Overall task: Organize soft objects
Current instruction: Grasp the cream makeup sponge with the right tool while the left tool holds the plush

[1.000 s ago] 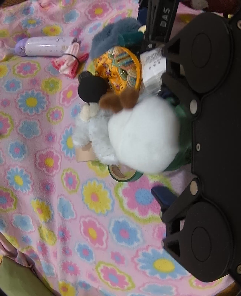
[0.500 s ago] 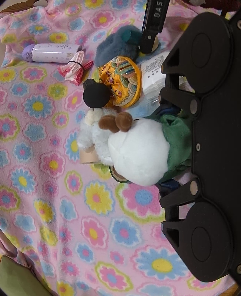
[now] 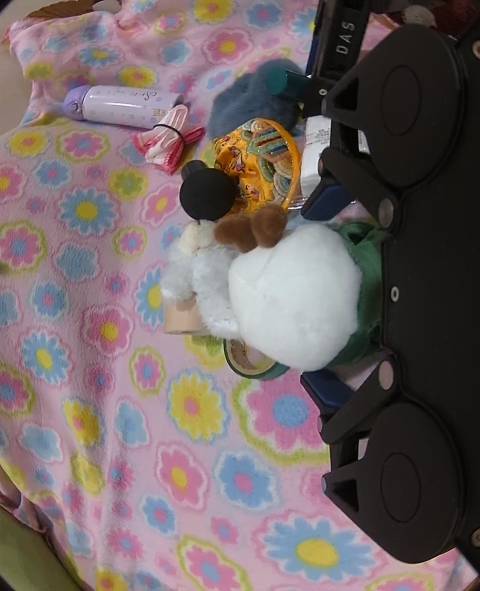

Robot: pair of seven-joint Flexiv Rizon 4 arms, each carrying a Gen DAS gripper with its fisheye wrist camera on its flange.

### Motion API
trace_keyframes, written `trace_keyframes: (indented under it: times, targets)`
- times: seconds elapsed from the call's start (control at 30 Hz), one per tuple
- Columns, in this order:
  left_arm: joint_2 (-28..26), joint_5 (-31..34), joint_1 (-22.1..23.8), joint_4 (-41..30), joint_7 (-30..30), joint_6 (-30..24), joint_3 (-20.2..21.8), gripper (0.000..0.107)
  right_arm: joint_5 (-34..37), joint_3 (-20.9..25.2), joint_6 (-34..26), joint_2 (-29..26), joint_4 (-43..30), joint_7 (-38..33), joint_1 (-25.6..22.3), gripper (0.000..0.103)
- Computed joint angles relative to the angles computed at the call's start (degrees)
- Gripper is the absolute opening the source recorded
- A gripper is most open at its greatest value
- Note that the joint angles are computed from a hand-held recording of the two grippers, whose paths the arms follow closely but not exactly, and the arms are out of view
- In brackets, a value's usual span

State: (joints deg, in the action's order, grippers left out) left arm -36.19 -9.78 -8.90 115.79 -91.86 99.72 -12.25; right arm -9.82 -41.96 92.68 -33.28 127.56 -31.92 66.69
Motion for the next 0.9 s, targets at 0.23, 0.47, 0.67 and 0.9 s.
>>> trace_keyframes:
  times: [0.23,0.47,0.67,0.9]
  targets:
    - [0.23,3.69,7.79,3.31,-0.01,4.04,-7.63,0.053,2.32,-1.74,2.09,1.71,2.51,-0.48,3.12,0.042]
    - [1.54,8.60,6.85,4.93,-0.06,9.79,-6.44,0.053,7.90,-2.30,5.46,2.42,4.68,-1.81,4.75,0.039]
    - [3.08,8.93,1.14,4.86,1.80,10.55,-1.17,0.053,12.93,-0.55,7.72,2.64,4.50,-2.70,3.76,0.036]
    - [4.04,8.52,0.41,6.36,1.94,10.27,-0.88,0.053,17.23,6.00,9.80,3.41,3.90,-1.48,-2.03,0.040]
